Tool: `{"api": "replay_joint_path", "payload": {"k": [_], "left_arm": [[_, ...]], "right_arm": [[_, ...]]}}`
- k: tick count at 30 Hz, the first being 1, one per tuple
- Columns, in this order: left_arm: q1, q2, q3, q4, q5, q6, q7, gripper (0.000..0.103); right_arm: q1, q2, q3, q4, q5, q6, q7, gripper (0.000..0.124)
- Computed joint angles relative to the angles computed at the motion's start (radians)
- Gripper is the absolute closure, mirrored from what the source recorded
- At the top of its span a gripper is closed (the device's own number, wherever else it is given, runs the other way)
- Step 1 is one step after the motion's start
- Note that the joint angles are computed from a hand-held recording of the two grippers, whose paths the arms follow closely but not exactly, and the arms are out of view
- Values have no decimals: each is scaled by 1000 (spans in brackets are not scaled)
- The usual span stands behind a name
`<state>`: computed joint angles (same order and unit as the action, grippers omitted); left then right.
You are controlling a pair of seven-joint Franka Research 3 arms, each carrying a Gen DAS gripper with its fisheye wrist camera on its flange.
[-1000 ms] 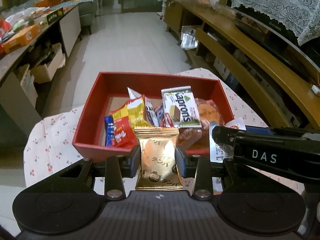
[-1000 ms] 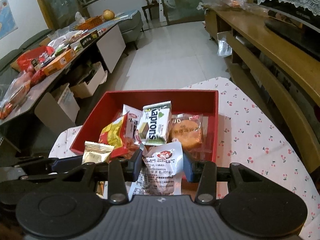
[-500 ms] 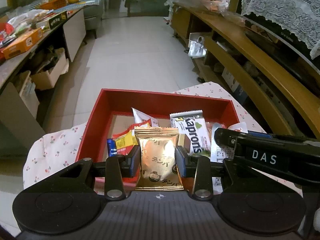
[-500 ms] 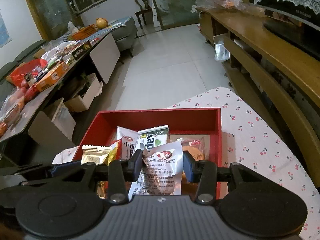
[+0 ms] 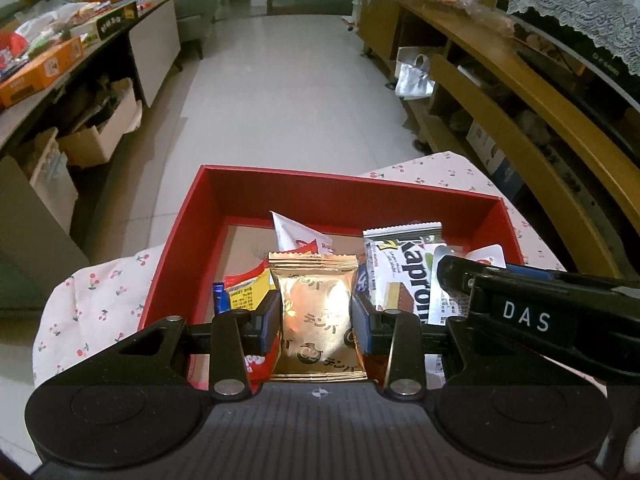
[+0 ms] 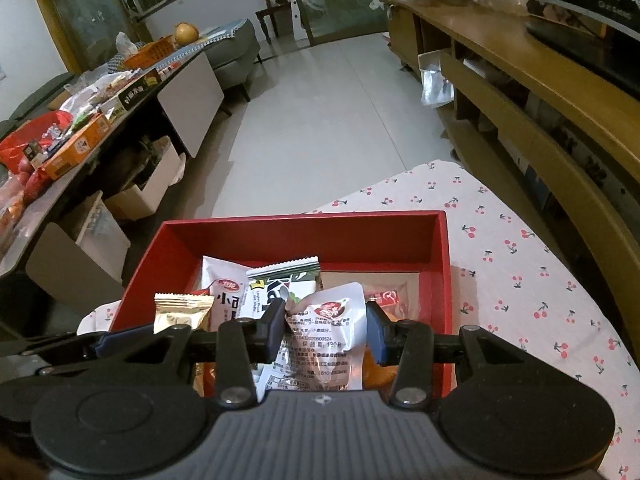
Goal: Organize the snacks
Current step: 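Carry the gold packet with the left tool while the right tool carries the clear packet, then open both tools to release the gold and clear packets in the box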
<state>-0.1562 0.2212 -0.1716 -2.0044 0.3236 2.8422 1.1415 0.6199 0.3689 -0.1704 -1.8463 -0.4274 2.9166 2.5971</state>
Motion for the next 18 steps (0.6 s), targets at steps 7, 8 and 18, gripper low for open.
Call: {"api": "replay_joint_path", "payload": {"k": [7,8,18], "left_arm": [[-11,30,15,32,32,-12,-28,58],[-16,36,18,38,42,-16,-35,58],[-20,44,7,36,56,-19,-17,49]], "right_arm": [[-4,33,1,34,21,-4,-21,74],[-6,38,3,38,28,-6,-28,74],[-7,59,8,53,68,11,-81,73]]}}
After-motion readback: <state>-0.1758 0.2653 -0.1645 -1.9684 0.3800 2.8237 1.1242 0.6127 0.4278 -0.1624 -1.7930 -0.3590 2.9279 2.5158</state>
